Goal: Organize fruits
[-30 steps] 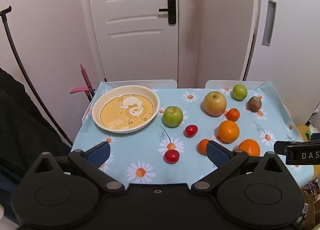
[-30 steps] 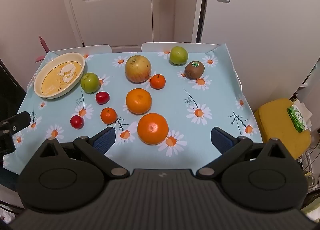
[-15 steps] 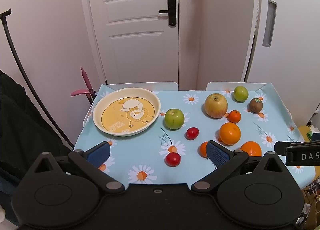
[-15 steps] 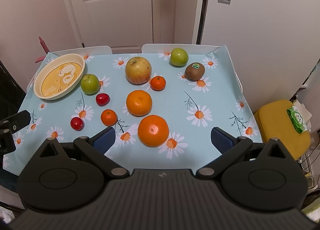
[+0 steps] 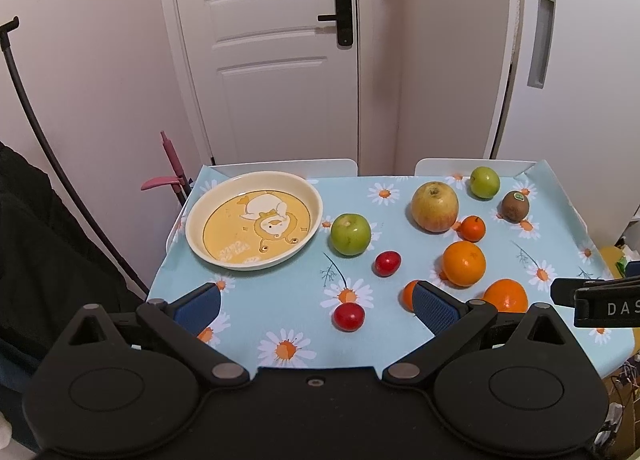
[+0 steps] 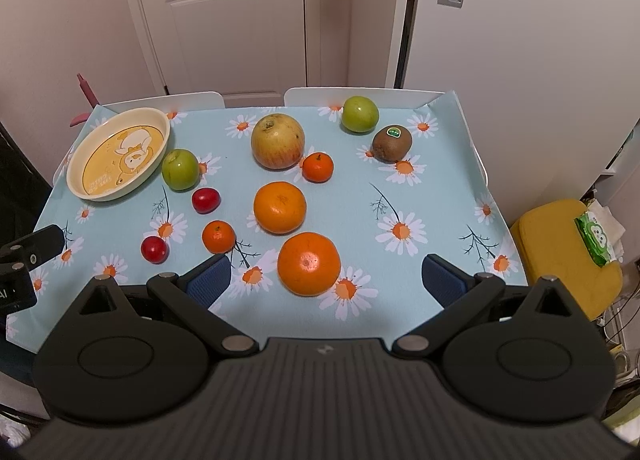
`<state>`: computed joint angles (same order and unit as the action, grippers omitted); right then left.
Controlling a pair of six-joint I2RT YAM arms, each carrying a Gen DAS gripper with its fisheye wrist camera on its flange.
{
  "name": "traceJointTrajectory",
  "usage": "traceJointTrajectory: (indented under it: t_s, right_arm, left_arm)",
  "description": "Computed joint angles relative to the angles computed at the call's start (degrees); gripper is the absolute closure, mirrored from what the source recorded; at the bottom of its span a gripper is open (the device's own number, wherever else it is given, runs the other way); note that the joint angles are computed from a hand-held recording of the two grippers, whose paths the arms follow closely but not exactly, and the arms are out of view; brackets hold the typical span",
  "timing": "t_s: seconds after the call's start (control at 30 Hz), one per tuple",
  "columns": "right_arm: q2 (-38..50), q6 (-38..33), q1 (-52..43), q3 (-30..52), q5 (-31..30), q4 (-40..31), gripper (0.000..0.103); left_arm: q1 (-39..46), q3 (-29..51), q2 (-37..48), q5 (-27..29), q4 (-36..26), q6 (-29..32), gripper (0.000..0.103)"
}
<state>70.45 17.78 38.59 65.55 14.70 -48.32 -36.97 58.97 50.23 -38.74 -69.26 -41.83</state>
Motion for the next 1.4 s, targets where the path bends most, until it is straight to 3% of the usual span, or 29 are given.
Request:
traceJointTrajectory:
  t_s: [1.17,1.4]
  right_arm:
    - [1.29,0.67,0.75,1.25,0.38,-0.17,0.0]
    - [1.48,1.12,0.84,1.49,0.29,-0.06,0.0]
  left_arm:
    - [-0.56,0.67,0.72,-0.8,0.53,0.12,0.0]
    - [0.8,0.79,0.65,0.03,1.6,2.4,0.0]
